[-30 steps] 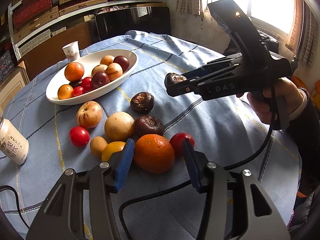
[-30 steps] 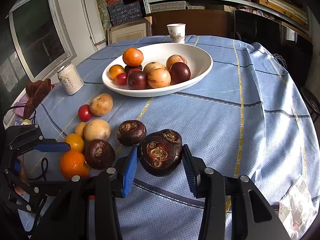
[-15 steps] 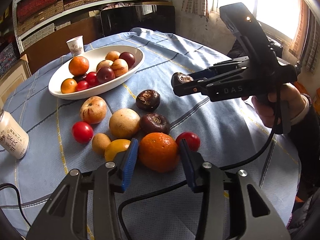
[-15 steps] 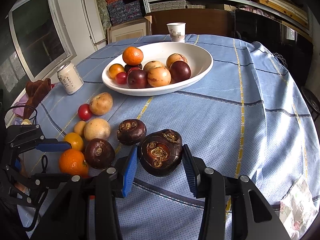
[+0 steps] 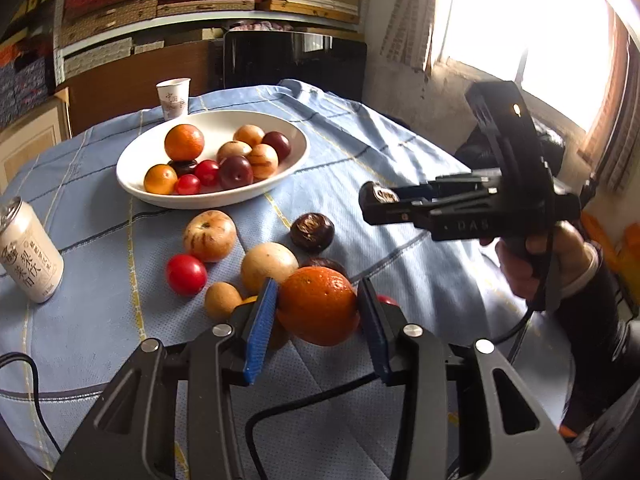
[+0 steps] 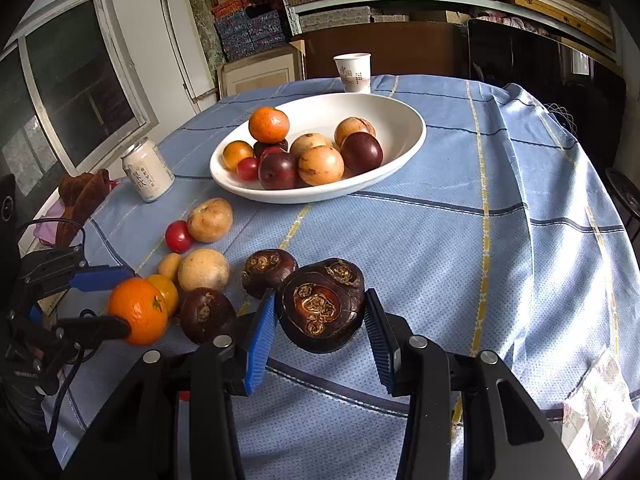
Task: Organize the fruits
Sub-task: 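Grasp the orange with the left tool while the right lifts the dark fruit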
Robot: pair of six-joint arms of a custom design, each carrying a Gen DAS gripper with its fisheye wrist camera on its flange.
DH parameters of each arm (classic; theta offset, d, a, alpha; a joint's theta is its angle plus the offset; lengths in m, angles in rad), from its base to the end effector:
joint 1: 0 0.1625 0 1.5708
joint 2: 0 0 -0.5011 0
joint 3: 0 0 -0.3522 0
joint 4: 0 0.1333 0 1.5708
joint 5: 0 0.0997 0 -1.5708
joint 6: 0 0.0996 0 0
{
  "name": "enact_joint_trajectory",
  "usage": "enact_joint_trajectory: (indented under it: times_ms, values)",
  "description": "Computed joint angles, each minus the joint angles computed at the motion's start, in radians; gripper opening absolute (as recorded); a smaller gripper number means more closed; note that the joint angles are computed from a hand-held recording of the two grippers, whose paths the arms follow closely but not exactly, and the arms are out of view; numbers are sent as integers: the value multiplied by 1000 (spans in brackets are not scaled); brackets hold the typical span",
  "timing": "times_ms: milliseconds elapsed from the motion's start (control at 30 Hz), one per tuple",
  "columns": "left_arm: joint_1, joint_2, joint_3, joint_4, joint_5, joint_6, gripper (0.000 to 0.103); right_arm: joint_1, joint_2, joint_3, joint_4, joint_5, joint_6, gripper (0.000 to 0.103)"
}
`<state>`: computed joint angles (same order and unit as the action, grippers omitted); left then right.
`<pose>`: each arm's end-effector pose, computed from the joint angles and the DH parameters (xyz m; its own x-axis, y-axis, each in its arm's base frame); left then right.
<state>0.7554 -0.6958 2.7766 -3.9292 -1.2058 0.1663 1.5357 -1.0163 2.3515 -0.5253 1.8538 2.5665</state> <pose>-0.1274 -0.3519 0.1142 -0.5859 0.7137 -0.3839 0.8083 0.5488 -0.2134 0.0935 -0.3433 0.1080 -0.8134 -0.2039 0.5448 -0.4970 0.7303 -0.4687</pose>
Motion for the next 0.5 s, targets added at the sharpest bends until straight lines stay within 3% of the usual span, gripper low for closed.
enact_joint_trajectory:
  times_ms: [233, 400, 433, 500]
  values:
    - [66, -118, -48, 95, -62, -62, 41, 4, 10, -5, 12, -38, -31, 45]
    - [71, -180, -161, 269, -15, -63, 40, 19, 7, -32, -12, -85, -19, 45]
    - [76, -184, -191, 292, -13, -59, 34, 20, 4, -43, -20, -104, -10, 44]
    - [82, -179, -262, 332, 5, -48, 33, 25, 6, -73, -19, -116, 13, 44]
